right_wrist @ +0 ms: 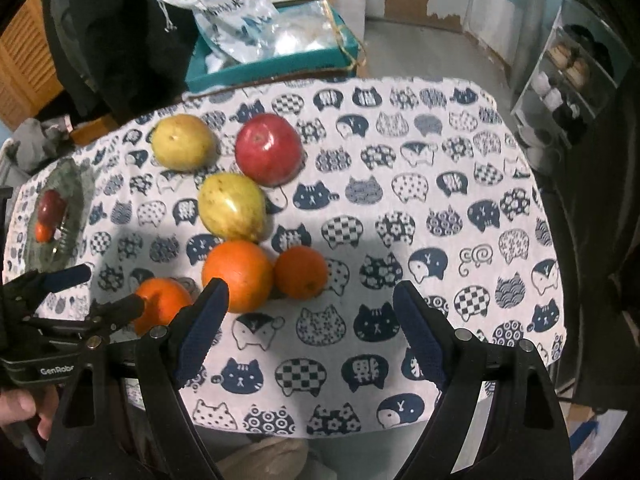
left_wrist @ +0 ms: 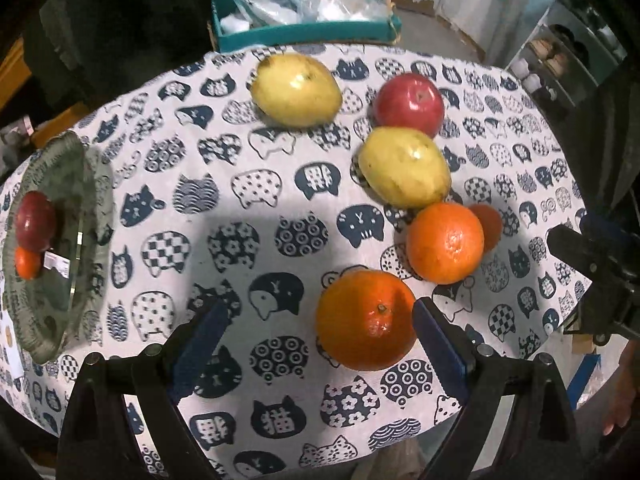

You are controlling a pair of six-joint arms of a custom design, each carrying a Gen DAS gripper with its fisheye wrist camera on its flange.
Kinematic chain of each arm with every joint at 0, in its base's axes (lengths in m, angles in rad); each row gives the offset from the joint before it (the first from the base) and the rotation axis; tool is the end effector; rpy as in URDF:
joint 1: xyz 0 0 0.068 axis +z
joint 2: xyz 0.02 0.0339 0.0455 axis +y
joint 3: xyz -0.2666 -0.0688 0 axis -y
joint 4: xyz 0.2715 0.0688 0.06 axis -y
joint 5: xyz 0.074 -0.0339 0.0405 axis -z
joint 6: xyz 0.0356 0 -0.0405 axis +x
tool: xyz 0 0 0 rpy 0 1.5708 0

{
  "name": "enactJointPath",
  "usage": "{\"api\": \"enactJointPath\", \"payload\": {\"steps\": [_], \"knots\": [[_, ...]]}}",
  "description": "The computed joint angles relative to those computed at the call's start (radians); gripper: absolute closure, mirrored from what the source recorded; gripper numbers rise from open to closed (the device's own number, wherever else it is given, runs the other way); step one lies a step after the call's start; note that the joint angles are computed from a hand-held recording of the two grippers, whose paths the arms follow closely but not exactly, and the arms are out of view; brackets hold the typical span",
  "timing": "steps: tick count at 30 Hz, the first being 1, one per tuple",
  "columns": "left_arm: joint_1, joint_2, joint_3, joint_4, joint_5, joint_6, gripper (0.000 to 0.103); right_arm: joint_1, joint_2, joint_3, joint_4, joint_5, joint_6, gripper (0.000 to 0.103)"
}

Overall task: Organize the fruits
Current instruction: 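Move both tools toward the remaining pears and oranges, then grasp the large orange with the left tool while the right tool grasps a smaller orange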

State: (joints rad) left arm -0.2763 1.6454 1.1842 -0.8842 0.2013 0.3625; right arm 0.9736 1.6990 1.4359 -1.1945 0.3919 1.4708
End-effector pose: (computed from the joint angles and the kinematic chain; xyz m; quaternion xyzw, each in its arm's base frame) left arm 0.3194 -0.0980 0.2061 0.3212 0.9351 -0.0949 0.1161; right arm 0.2046 0.2767 0.2590 0.2516 0.9465 -0.0142 0.2016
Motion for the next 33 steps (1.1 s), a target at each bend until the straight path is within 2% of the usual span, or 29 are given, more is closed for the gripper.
{"api": "enactJointPath", "payload": {"steps": [6,15,20,27,33], "knots": [[-0.037,0.016,-0.027,0.013,-0.022,0.002,0.009,-0.01,-0.003,-0.039,0.039,-0.033,0.002,0.018],[-0.063,0.066,-0.025,0.012,0.004,-0.01,0.009,-0.025,0.004,-0.076,0.09,-0.067,-0.015,0.018],[-0.074,0.103,-0.017,-0.009,0.043,0.008,0.033,-0.034,0.004,-0.085,0.116,-0.075,-0.032,0.018],[-0.057,0.079,-0.025,0.014,0.027,0.025,0.035,-0.055,0.029,-0.079,0.186,-0.09,-0.105,0.018],[0.018,0.111,0.037,0.017,0.02,0.041,0.035,-0.083,0.092,-0.036,0.238,-0.124,-0.188,0.018]]}}
